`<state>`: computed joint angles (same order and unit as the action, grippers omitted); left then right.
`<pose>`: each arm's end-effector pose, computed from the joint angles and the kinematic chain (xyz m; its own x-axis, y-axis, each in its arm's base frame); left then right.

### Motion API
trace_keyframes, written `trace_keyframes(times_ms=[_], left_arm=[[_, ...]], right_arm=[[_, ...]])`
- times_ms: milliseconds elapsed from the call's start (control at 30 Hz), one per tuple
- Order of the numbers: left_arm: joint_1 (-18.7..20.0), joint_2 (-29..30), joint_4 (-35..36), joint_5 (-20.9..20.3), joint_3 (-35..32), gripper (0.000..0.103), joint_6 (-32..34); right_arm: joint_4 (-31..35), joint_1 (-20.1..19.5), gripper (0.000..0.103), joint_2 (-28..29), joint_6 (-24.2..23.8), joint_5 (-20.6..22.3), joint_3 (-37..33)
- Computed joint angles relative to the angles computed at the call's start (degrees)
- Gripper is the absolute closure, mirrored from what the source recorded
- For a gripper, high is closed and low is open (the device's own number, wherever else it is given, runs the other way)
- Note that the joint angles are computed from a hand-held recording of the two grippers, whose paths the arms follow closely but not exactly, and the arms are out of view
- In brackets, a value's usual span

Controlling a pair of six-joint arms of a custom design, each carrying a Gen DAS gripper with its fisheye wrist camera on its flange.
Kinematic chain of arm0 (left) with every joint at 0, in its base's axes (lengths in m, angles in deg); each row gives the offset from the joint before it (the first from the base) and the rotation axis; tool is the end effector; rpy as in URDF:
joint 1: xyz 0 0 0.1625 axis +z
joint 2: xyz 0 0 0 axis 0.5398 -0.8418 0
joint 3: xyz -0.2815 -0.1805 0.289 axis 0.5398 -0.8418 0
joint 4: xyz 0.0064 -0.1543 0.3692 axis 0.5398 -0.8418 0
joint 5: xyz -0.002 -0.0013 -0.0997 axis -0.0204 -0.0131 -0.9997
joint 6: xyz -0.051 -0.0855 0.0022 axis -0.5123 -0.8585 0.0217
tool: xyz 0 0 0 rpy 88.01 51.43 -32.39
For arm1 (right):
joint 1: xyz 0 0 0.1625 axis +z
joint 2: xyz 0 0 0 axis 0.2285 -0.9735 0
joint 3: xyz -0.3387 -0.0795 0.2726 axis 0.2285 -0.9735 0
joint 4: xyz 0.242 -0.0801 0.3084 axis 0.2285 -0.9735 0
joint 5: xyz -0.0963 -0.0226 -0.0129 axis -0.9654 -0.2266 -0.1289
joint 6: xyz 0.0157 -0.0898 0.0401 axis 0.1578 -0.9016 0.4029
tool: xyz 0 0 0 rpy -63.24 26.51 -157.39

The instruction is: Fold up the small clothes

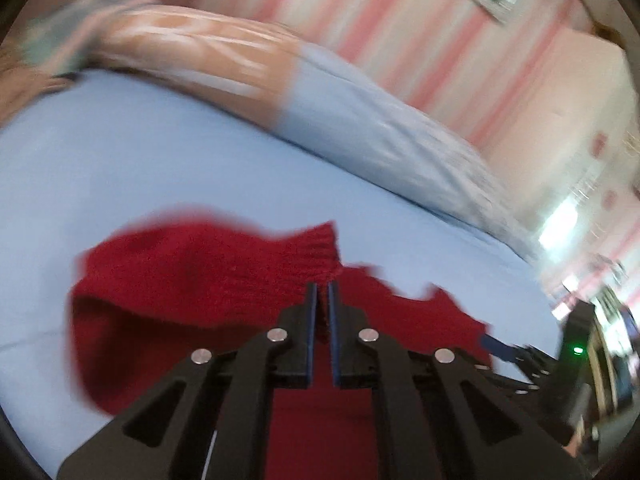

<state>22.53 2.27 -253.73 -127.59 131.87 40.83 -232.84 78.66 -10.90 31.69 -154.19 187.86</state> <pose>-0.2474 -0.6658 0.0995 -0.9387 0.2014 -0.2796 0.3314 0.7503 -0.5721 0.0900 -0.6439 0.2238 -0.6072 -0.0359 0.7937 -0.4884 0.8048 -0.3373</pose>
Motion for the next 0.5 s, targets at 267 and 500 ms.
trace_keyframes(times_ms=[267,500], left_arm=[[-2.9,12.0,11.0,-4.8,-9.7,0.103,1.0],[-4.6,8.4,11.0,6.2,-1.0,0.049,6.2]], right_arm=[[-0.2,-5.4,0.048,-5.3,2.0,-0.5,2.8],[3.7,-5.8,0.048,-5.8,4.6,4.8,4.5]])
